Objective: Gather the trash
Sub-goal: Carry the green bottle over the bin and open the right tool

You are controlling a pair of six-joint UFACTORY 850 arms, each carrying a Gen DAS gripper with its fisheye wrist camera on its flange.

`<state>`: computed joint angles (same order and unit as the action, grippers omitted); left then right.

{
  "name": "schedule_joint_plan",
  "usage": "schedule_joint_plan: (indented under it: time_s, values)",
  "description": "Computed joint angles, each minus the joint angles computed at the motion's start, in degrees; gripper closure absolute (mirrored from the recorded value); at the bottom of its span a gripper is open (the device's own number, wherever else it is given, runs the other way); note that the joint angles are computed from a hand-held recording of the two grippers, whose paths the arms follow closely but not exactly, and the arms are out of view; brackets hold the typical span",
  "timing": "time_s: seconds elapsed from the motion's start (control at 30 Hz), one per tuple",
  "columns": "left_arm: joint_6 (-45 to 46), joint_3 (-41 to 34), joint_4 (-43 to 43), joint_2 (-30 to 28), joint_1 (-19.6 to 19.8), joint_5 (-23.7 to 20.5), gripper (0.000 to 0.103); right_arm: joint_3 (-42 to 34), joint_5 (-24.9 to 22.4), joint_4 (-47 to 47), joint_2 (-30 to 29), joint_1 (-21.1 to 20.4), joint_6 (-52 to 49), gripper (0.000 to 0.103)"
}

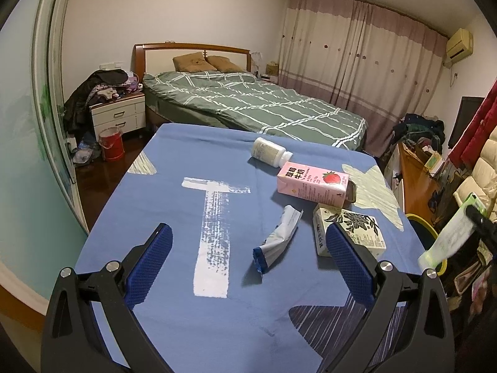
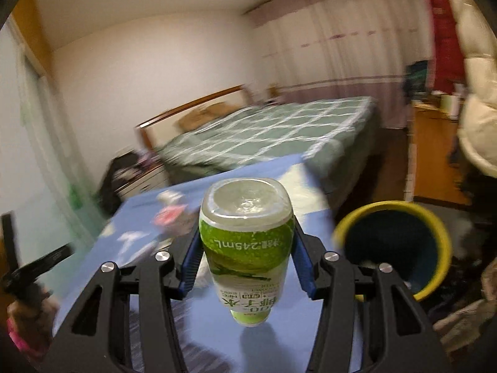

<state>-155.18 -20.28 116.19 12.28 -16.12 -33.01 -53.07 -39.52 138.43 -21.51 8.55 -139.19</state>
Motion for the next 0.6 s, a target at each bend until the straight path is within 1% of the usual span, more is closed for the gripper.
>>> schedule_joint_plan:
  time_s: [0.17, 0.23, 0.3, 0.37, 0.43, 0.53, 0.6]
  values:
    - [-1.0, -1.6, 1.4, -2.7, 0.4, 0.8, 0.006, -3.6, 3.9, 14.4, -3.7, -2.4, -9.1, 0.053]
    - [-0.9, -2.4, 1.8, -3.7, 0.5, 1.3, 0.006, -5.6, 6.1, 18.3, -5.8, -3.0, -11.5, 0.053]
    - [-0.6, -3.1, 1.8, -4.7, 0.4, 1.5, 0.006, -8.1, 7.8, 20.4, -8.4, -3.8, -12.6, 0.053]
    - [0.2, -3.8, 1.3, -5.3, 0.3, 1.8, 0.006, -10.5, 10.4, 23.8, -10.8, -3.9, -15.2, 0.053]
    - [0.9, -4.4, 0.9, -5.8, 0.1, 1.8, 0.006, -12.3, 12.1, 26.1, -12.6, -4.0, -17.1, 0.053]
    - [1.5, -5.0, 0.7, -6.3, 0.0, 2.0, 0.006, -13.6, 12.9, 29.2, -13.8, -4.1, -20.1, 0.052]
    - [1.5, -5.3, 1.1, -6.7, 0.3, 2.3, 0.006, -13.7, 12.7, 31.0, -14.0, -3.9, -22.0, 0.047]
